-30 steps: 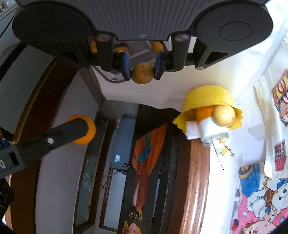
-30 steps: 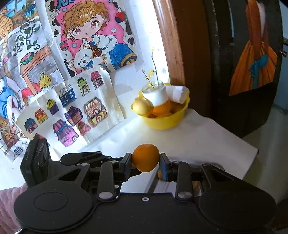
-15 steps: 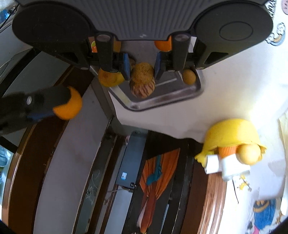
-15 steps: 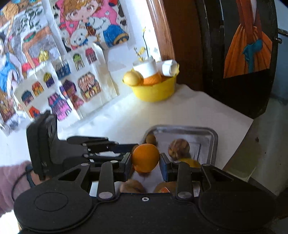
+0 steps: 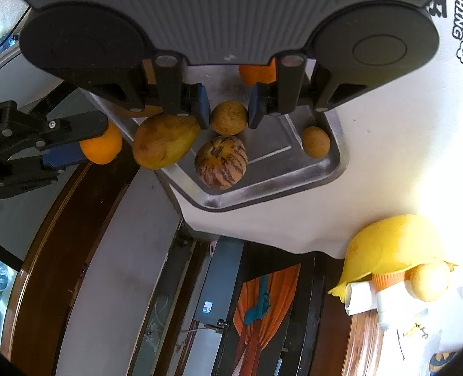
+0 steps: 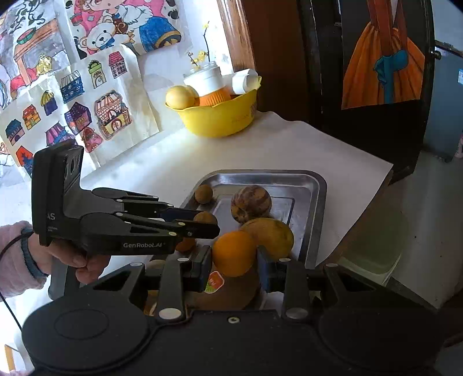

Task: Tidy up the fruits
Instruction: 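Carry the brown fruit with the left tool over the tray while the right tool carries the mandarin, then lower and open the left tool to release the brown fruit while the right tool lowers the mandarin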

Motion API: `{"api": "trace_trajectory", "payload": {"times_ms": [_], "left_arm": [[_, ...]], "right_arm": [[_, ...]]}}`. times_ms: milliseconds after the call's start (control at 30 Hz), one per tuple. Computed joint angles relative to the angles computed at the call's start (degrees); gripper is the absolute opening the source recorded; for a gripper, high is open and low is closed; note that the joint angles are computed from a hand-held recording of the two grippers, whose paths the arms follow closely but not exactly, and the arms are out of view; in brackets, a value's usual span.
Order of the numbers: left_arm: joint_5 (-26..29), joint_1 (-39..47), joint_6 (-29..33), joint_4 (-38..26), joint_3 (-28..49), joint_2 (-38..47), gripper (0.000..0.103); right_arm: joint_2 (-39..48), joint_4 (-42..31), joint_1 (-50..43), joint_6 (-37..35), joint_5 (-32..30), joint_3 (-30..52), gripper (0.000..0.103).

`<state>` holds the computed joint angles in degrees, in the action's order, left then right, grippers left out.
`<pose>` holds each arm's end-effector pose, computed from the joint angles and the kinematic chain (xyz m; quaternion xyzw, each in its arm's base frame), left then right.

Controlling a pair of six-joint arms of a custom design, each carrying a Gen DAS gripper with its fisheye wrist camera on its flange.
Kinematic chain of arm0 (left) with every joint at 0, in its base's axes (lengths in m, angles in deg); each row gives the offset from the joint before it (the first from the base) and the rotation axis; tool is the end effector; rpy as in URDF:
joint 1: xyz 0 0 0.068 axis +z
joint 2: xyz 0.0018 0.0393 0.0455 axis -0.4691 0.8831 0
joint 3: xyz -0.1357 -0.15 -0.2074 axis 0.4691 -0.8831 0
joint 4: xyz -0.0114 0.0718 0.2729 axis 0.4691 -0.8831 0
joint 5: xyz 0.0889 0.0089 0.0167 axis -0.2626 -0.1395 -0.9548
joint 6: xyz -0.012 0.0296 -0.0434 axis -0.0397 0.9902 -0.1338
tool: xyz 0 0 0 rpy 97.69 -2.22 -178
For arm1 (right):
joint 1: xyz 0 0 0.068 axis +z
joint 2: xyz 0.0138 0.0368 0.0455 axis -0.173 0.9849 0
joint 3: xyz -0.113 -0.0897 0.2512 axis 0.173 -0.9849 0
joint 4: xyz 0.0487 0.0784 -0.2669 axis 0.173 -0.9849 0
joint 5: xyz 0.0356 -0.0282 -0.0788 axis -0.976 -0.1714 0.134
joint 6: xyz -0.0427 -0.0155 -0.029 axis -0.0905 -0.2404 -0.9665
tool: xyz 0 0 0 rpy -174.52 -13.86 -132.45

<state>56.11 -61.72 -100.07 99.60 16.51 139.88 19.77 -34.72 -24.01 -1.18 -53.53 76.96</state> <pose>0.2762 -0.1792 0.1531 0.0563 0.9071 -0.1476 0.3902 0.2666 -0.0428 0.2022 -0.2412 0.8989 0.2561 0.2611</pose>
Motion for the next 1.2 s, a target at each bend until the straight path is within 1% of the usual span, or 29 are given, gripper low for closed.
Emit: {"api": "trace_trajectory", "payload": {"times_ms": [200,367,467,700,967,1200], "left_arm": [[0.0,-0.2,1.7,-0.1,0.3,1.4,0.031],[-0.1,-1.1,1.3,-1.0,1.3,2.2,0.031],[-0.6,-1.5,1.3,-1.6,1.9,2.8,0.031],[-1.0,-1.9,0.5,-1.9,2.6,3.5,0.031],[-1.0,-1.9,0.8,-2.3,3.2,4.1,0.031],[-1.3,-2.1,0.7,-2.4,3.3,4.2,0.031]], "right_arm": [[1.6,0.4,-2.0,-1.9,0.5,-0.7,0.035],[1.9,2.6,-3.3,-2.0,2.7,-2.4,0.035],[3.1,3.1,-4.2,-1.5,2.4,-2.2,0.035],[4.4,6.0,-3.7,-1.1,4.1,-2.9,0.035],[2.8,10.1,-3.1,-4.4,4.3,-5.9,0.035],[-0.7,14.0,-1.3,-7.8,6.4,-9.6,0.035]]}}
